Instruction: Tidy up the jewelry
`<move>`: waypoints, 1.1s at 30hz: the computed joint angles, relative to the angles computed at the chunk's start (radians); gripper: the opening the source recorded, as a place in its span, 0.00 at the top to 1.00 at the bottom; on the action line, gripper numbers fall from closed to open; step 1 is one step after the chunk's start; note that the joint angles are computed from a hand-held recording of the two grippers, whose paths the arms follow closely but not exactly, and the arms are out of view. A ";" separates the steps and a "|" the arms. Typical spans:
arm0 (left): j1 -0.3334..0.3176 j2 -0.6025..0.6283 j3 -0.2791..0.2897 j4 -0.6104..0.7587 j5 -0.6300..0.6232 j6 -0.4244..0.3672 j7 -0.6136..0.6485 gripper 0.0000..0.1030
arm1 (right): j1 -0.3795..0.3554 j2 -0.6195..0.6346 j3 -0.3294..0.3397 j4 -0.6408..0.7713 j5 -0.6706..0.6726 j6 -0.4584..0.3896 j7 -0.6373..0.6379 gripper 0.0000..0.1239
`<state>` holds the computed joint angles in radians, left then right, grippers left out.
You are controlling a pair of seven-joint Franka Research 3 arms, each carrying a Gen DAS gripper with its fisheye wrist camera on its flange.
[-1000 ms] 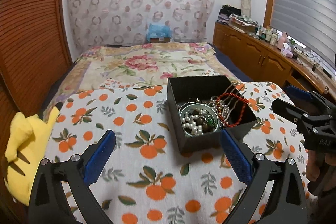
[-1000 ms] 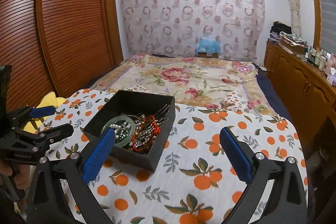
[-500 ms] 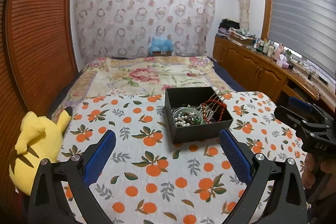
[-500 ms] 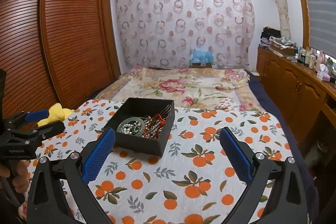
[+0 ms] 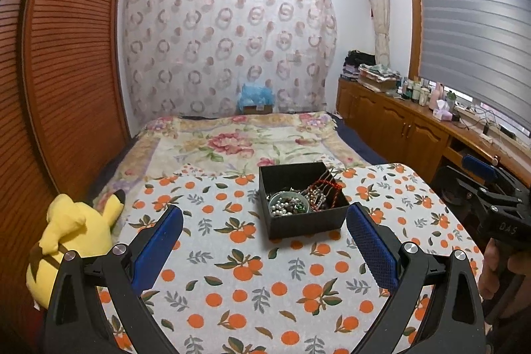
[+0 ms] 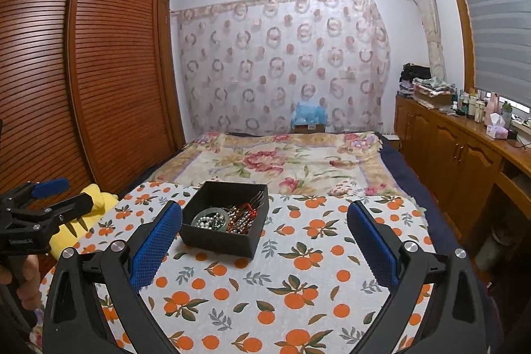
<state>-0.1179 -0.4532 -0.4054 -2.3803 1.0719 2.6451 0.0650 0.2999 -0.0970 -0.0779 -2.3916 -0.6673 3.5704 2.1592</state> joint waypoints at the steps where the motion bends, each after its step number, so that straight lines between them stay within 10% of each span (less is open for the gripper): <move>1: -0.001 -0.007 0.000 -0.004 0.000 -0.001 -0.003 0.08 | 0.000 -0.005 -0.001 -0.005 -0.002 0.000 0.002 0.19; 33: 0.007 -0.031 -0.009 -0.021 0.001 -0.007 -0.018 0.08 | 0.011 -0.011 -0.009 -0.021 0.001 0.007 0.000 0.19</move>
<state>-0.1108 -0.4842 -0.4140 -2.4015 1.0725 2.6381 0.0469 0.3106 -0.1077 -0.0874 -2.4128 -0.6665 3.5776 2.1587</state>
